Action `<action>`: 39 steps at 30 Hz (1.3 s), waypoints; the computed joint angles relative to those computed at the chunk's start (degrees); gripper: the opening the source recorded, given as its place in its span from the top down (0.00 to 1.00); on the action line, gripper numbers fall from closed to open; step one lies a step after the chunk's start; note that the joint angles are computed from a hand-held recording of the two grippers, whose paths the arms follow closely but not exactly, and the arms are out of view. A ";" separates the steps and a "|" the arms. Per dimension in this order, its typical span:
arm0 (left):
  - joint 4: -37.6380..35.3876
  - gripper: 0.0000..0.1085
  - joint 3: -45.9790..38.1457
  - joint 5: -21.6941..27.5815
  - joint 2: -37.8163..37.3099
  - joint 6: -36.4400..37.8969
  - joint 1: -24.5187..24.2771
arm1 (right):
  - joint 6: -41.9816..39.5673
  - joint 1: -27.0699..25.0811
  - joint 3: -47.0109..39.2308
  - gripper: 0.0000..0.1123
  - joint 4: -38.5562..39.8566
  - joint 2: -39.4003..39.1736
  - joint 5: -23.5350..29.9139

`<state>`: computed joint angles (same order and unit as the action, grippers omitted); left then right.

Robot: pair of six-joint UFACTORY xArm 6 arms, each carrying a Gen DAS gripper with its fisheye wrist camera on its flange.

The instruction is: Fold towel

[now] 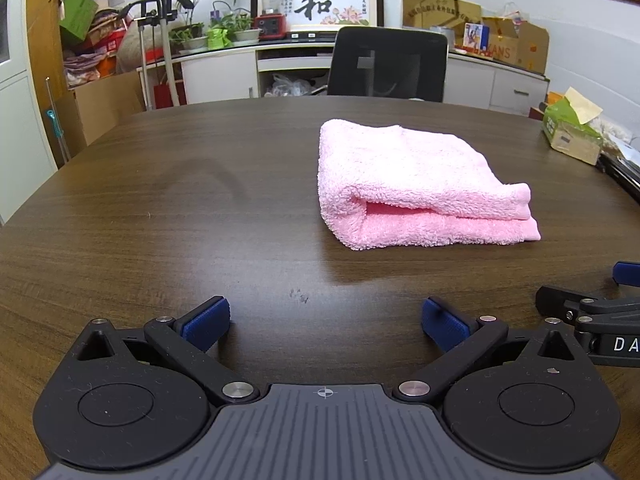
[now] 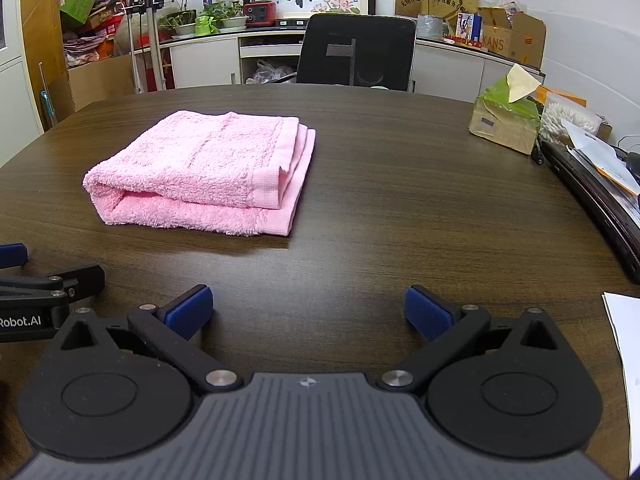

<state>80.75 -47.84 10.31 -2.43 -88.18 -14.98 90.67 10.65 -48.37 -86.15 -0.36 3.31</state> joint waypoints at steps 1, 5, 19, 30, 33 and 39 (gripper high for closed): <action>0.00 0.05 0.02 -0.03 -0.02 0.02 0.03 | 0.00 0.00 0.00 0.08 0.00 0.00 0.00; -0.04 0.05 0.10 -0.03 -0.12 0.09 0.05 | 0.10 0.06 0.03 0.08 -0.06 -0.04 0.08; -0.40 0.05 -0.25 0.57 0.17 -0.10 -0.60 | 0.52 0.48 0.19 0.08 -0.15 -0.22 0.52; -0.34 0.05 -0.40 0.67 0.30 -0.40 -0.84 | 0.56 0.53 0.21 0.08 -0.16 -0.24 0.56; -0.15 0.05 -0.42 0.60 0.35 -0.60 -0.84 | 0.56 0.53 0.21 0.08 -0.16 -0.24 0.56; -0.43 0.05 -0.78 1.17 0.67 -0.64 -1.39 | 0.58 0.54 0.20 0.08 -0.17 -0.24 0.57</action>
<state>80.32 -48.62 11.48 -1.76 -88.82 -16.37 91.25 11.20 -48.16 -86.32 -0.60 3.88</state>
